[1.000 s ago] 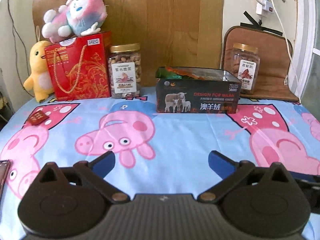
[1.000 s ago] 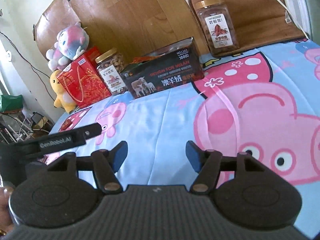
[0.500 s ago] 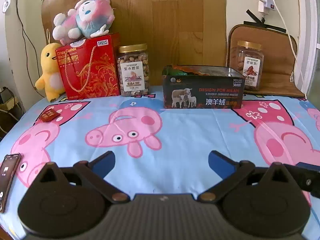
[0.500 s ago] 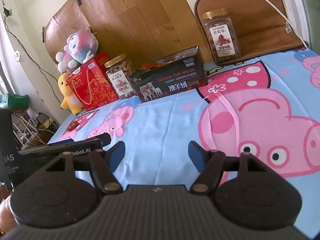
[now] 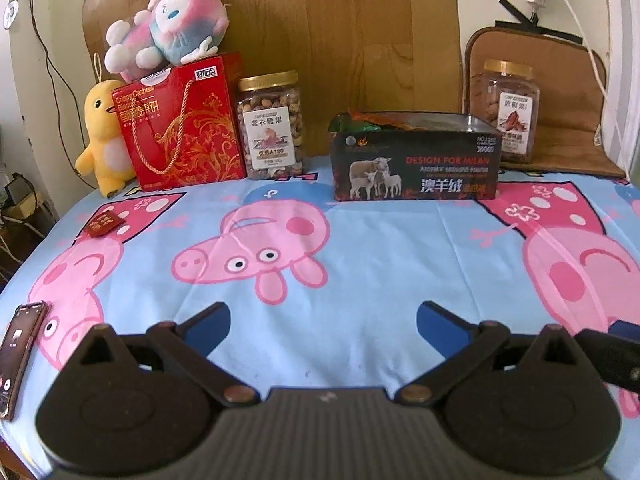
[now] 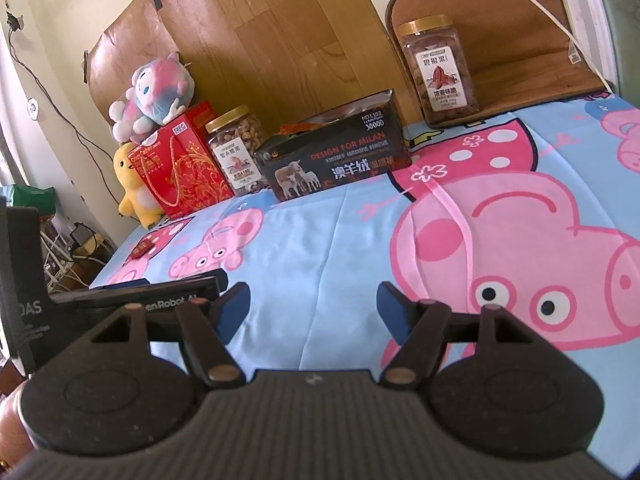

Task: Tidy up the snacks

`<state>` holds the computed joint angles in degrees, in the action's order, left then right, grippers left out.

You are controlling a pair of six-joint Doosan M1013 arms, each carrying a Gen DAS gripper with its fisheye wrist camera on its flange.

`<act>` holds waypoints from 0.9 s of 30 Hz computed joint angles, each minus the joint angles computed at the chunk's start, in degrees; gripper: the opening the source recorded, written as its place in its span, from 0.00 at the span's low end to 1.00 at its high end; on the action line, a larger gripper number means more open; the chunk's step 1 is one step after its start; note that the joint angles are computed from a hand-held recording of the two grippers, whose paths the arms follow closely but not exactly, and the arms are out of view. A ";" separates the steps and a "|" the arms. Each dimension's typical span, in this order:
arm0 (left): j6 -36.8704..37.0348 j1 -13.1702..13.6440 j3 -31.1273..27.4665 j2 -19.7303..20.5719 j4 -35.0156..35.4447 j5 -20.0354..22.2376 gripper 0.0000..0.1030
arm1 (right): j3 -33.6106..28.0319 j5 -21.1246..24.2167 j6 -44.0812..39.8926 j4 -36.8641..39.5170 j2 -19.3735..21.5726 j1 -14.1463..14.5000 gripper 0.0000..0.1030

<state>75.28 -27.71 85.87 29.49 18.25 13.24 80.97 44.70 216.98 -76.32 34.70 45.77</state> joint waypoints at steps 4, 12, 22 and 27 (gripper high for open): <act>-5.48 -0.29 -0.38 0.41 6.02 0.44 1.00 | 0.17 0.60 0.32 -0.45 0.09 0.07 0.70; -8.47 -0.64 -0.84 0.83 10.44 0.96 1.00 | 0.60 0.13 1.66 -0.74 0.19 -0.37 0.70; -9.58 -0.62 -1.02 0.98 10.60 1.11 1.00 | 0.66 -0.07 2.17 -0.05 0.33 -0.66 0.70; -8.46 -0.50 -1.00 0.85 9.23 1.26 1.00 | 0.62 -0.19 2.28 -0.21 0.38 -0.65 0.70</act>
